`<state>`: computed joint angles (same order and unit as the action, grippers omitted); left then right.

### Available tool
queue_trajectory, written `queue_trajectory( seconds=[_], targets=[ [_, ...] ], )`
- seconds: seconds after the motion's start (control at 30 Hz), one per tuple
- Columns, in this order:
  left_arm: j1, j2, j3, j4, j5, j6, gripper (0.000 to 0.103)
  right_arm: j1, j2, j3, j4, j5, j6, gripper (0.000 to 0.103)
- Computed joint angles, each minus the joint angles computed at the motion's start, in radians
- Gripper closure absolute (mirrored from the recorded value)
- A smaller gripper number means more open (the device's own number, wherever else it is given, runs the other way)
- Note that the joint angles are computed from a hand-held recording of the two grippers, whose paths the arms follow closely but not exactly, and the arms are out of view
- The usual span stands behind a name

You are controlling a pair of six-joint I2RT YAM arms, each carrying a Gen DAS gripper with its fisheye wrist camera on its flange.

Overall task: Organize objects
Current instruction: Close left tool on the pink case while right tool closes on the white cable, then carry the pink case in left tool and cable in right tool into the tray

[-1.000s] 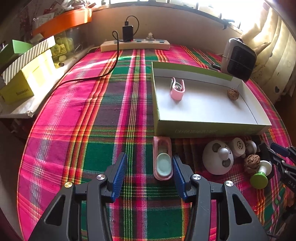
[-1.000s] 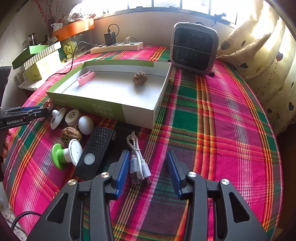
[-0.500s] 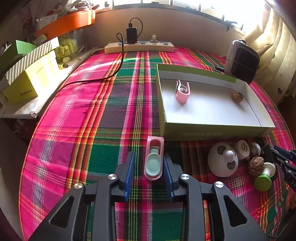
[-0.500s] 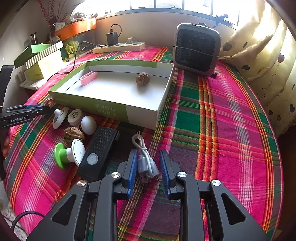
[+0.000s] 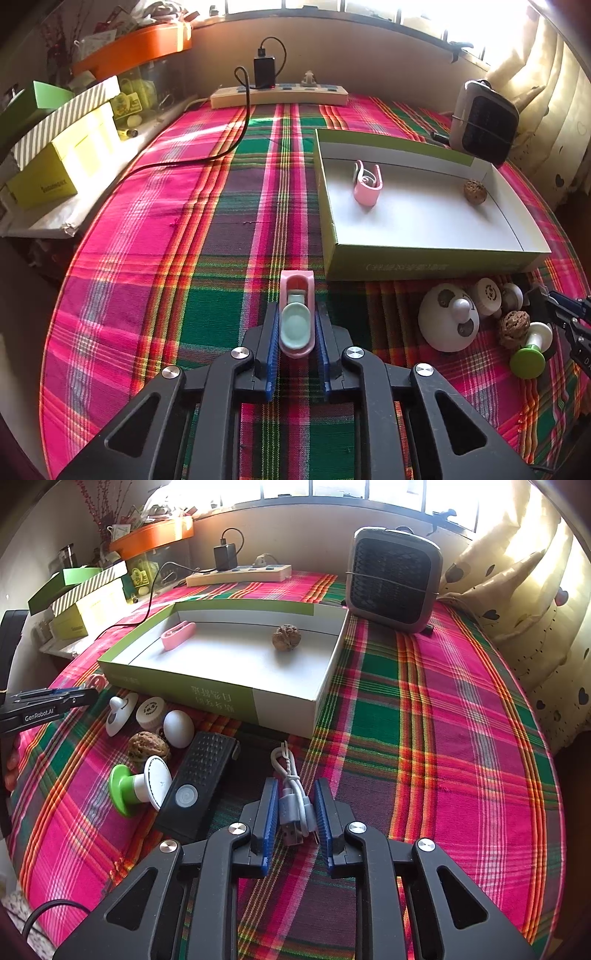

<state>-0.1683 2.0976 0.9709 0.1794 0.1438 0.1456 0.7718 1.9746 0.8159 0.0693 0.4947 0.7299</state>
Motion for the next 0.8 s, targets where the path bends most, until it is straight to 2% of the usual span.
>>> queue_trajectory(
  seconds=[0.5,0.8],
  targets=[
    [0.003,-0.008,0.0,-0.013,0.014,0.002,0.087,0.001,0.001,0.003,-0.004,0.003,0.001,0.084],
    [0.005,-0.064,-0.038,0.002,0.041,0.018,0.087,-0.006,-0.022,-0.021,0.014,0.0,0.015,0.084]
  ],
)
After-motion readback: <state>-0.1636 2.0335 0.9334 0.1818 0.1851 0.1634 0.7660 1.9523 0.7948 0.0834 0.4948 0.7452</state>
